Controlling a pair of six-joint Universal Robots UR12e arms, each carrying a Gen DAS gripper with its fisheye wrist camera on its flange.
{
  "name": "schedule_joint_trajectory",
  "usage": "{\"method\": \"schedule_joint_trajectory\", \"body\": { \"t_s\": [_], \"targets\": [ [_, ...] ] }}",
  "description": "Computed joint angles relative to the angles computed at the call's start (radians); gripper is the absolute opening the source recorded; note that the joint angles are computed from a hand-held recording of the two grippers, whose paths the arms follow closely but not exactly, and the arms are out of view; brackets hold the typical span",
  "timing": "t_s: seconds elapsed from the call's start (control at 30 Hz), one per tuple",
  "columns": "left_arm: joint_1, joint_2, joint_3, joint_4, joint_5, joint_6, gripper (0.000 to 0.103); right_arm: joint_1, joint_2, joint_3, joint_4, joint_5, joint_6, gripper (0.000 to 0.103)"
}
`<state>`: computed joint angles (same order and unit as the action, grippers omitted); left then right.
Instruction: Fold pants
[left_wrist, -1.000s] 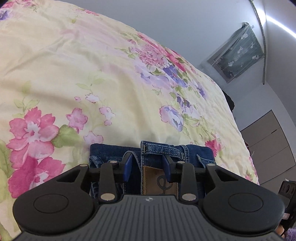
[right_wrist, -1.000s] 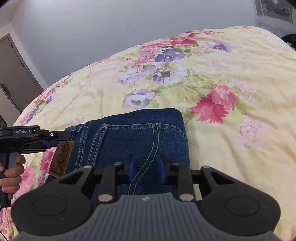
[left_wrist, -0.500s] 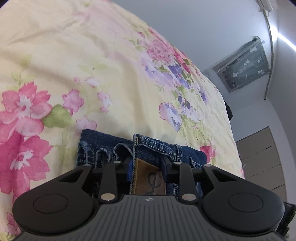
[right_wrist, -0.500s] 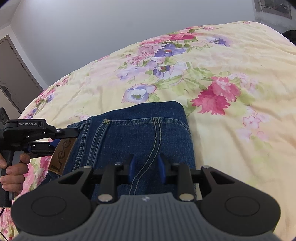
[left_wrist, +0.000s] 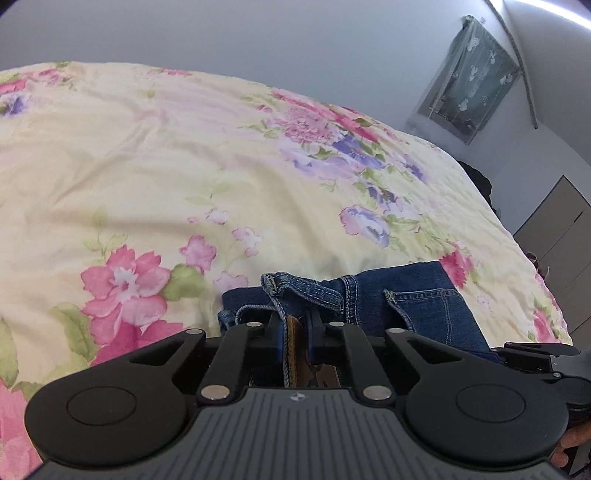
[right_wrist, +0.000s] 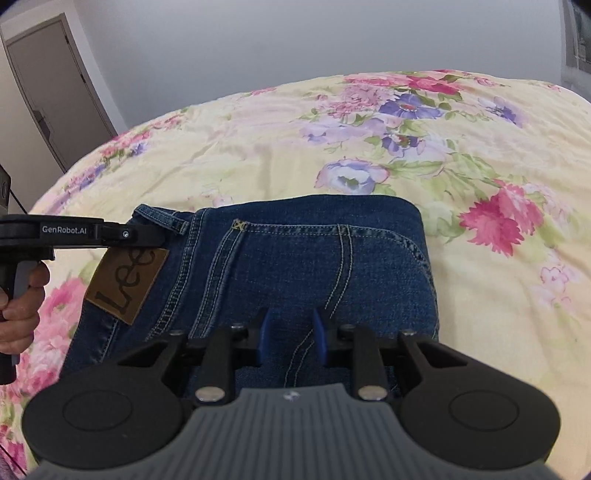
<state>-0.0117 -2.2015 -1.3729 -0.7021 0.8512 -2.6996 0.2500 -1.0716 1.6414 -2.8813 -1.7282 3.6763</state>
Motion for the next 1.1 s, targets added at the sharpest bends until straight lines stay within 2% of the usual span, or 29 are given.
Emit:
{"method": "schedule_joint_trajectory", "body": {
  "t_s": [0.1,0.13,0.17,0.2,0.23,0.3,0.37,0.43,0.5,0.57,0.73,0.83,0.87,0.9,0.97,1.03,1.1],
  "targets": [
    [0.0,-0.013,0.002,0.011,-0.004,-0.021,0.014,0.006,0.01,-0.014,0.027,-0.024,-0.041,0.019],
    [0.003,-0.016,0.005,0.002,-0.016,-0.019,0.014,0.005,0.006,-0.012,0.026,-0.027,-0.039,0.015],
    [0.008,-0.02,0.012,-0.017,-0.033,-0.011,0.015,0.003,0.001,-0.008,0.015,-0.035,-0.04,0.003],
    [0.012,-0.025,0.018,-0.036,-0.047,0.0,0.016,0.001,-0.004,-0.002,-0.009,-0.053,-0.051,0.002],
    [0.015,-0.028,0.022,-0.046,-0.057,0.007,0.017,-0.002,-0.005,0.0,-0.028,-0.08,-0.066,0.002],
    [0.018,-0.036,0.024,-0.048,-0.07,0.002,0.018,-0.013,-0.001,-0.012,-0.008,-0.123,-0.064,0.001],
    [0.019,-0.041,0.019,-0.028,-0.08,-0.011,0.019,-0.038,0.01,-0.027,0.025,-0.12,-0.021,0.0],
    [0.02,-0.048,0.017,-0.015,-0.087,-0.011,0.024,-0.051,0.028,-0.034,0.008,-0.116,-0.005,0.0],
    [0.024,-0.061,0.029,-0.037,-0.105,-0.016,0.024,-0.048,0.052,-0.055,0.024,-0.153,-0.001,0.0],
    [0.026,-0.069,0.038,-0.056,-0.12,-0.018,0.024,-0.05,0.068,-0.062,0.042,-0.147,0.027,0.0],
    [0.017,-0.054,0.037,-0.062,-0.076,-0.032,0.025,-0.056,0.07,-0.061,0.053,-0.126,0.044,0.0],
    [0.014,-0.026,0.03,-0.083,-0.032,-0.074,0.033,-0.037,0.053,-0.067,0.091,-0.181,0.04,0.0],
    [0.013,-0.009,0.015,-0.067,-0.007,-0.077,0.034,-0.028,0.044,-0.061,0.087,-0.204,0.031,0.0],
    [0.011,0.008,-0.003,-0.052,0.019,-0.066,0.034,-0.019,0.033,-0.052,0.082,-0.216,0.021,0.006],
    [0.012,0.045,-0.043,-0.016,0.056,-0.031,0.034,-0.002,0.001,-0.019,0.064,-0.222,0.008,0.007],
    [0.017,0.082,-0.095,0.048,0.075,-0.015,0.034,0.014,-0.034,0.018,0.046,-0.217,0.011,0.007],
    [0.029,0.121,-0.152,0.103,0.065,0.019,0.034,0.032,-0.067,0.055,0.039,-0.218,0.016,0.007]
  ]
}}
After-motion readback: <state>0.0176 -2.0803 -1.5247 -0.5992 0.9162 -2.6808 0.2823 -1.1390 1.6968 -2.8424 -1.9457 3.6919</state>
